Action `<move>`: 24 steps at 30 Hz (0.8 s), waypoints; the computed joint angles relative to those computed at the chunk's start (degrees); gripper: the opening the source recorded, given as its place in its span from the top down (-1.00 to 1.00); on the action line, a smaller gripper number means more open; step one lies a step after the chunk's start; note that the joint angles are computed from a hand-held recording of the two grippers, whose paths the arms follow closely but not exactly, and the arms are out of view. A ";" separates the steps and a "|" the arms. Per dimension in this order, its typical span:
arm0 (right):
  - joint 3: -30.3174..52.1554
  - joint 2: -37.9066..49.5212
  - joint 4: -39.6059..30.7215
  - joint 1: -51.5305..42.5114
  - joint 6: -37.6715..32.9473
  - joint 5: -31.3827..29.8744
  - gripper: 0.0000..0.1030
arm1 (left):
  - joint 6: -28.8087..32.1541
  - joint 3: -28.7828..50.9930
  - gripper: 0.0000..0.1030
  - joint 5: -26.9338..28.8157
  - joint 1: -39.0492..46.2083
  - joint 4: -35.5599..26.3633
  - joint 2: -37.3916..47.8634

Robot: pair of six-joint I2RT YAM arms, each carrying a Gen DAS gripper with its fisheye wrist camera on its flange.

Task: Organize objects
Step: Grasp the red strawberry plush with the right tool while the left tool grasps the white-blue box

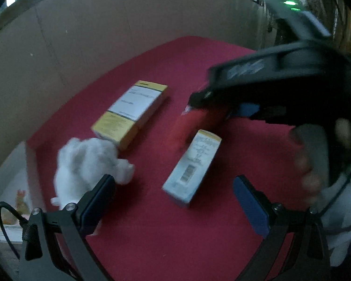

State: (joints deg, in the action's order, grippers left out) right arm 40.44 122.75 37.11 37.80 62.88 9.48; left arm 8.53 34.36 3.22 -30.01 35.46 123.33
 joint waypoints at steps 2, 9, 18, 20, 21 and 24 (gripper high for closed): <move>-5.17 -0.81 6.08 -1.26 0.72 0.35 0.12 | -0.35 0.83 -0.95 0.20 -0.42 -0.28 0.68; -23.23 -4.26 26.54 -1.89 6.21 3.44 0.11 | -2.62 3.55 -0.95 0.46 -3.38 -0.16 3.83; -29.63 4.75 43.64 3.42 12.62 5.83 0.09 | -4.35 -0.43 0.27 -1.27 -5.41 3.97 3.02; -32.76 8.60 50.82 1.22 11.36 3.54 0.09 | -4.53 -0.48 0.41 -1.15 -5.00 5.27 3.95; -33.12 8.36 50.97 0.97 11.02 3.06 0.09 | -5.33 -1.09 0.49 -0.84 -4.80 5.34 3.45; -31.58 5.21 46.15 1.60 10.67 3.10 0.09 | -6.03 -1.47 0.51 1.53 -2.83 6.88 4.46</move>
